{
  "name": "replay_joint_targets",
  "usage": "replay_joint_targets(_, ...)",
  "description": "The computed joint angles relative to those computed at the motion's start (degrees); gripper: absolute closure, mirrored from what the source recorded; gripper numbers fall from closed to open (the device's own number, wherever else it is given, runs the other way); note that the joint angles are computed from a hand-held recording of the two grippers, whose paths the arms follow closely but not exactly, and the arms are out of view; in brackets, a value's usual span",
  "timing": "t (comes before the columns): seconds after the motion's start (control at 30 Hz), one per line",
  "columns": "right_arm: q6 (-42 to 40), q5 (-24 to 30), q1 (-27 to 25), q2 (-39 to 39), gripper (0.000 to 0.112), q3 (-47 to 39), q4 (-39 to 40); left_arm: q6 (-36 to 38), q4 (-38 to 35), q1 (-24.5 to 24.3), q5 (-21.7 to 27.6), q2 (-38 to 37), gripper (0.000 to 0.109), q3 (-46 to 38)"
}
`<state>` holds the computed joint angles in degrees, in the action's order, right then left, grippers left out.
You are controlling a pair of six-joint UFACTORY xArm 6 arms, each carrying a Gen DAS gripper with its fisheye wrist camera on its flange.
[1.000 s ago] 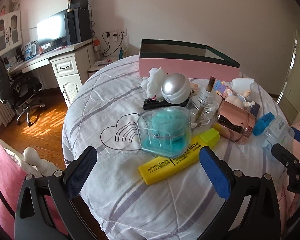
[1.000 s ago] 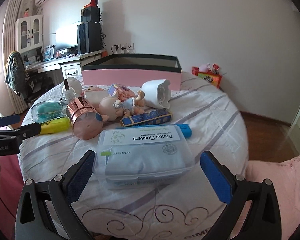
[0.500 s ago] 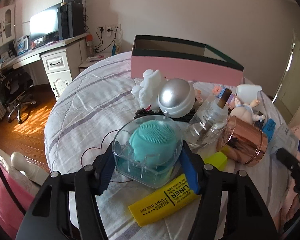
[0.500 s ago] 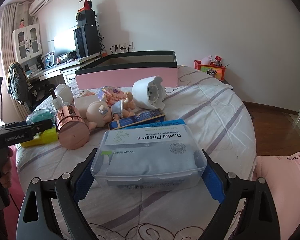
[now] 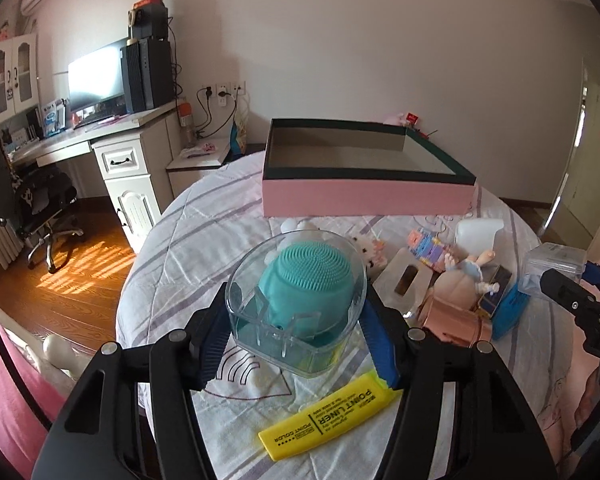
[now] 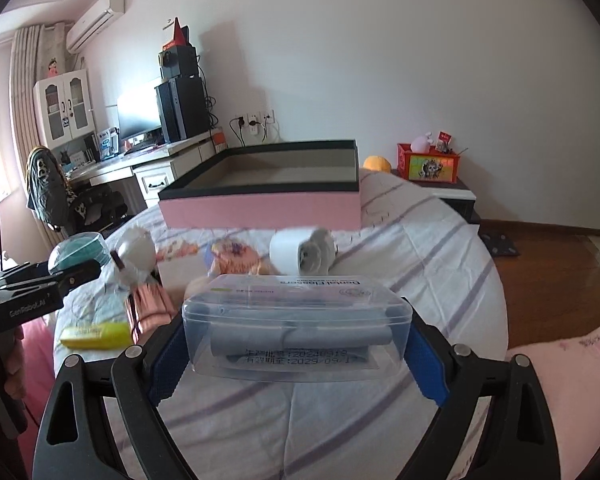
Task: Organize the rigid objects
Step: 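Grasp the teal face brush case with left tool while right tool grasps the flosser box, then lower both held items into the pink box and open both tools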
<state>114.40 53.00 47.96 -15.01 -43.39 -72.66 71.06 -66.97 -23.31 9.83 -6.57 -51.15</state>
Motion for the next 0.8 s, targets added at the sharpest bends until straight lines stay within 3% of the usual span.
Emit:
replay_joint_targets(0.27, -6.3, -4.1, -6.0, 1.3, 0.020, -5.0, -3.0, -5.8, 7.5, -3.0, -1.8, 4.1, 0.047, -7.8)
replay_joint_targets(0.43, -13.6, -10.6, -13.5, 6.2, 0.020, -12.3, -2.0, -16.9, 20.7, -4.2, -2.9, 11.4, 0.047, -17.0)
replay_joint_targets(0.6, -22.6, -18.1, -21.6, 13.9, 0.020, -21.0, 4.4, -34.7, 41.5, -3.3, 1.7, 22.6, 0.047, -30.8)
replay_joint_targets(0.67, -28.4, -20.9, -24.6, 17.6, 0.020, -24.3, 10.5, -40.0, 47.0, -2.8, 6.6, 28.0, 0.047, -38.2)
replay_joint_targets(0.8, -36.5, -21.5, -27.2, 23.5, 0.020, -29.1, 18.8, -47.1, 53.8, -2.0, 17.6, 38.9, 0.047, -53.8)
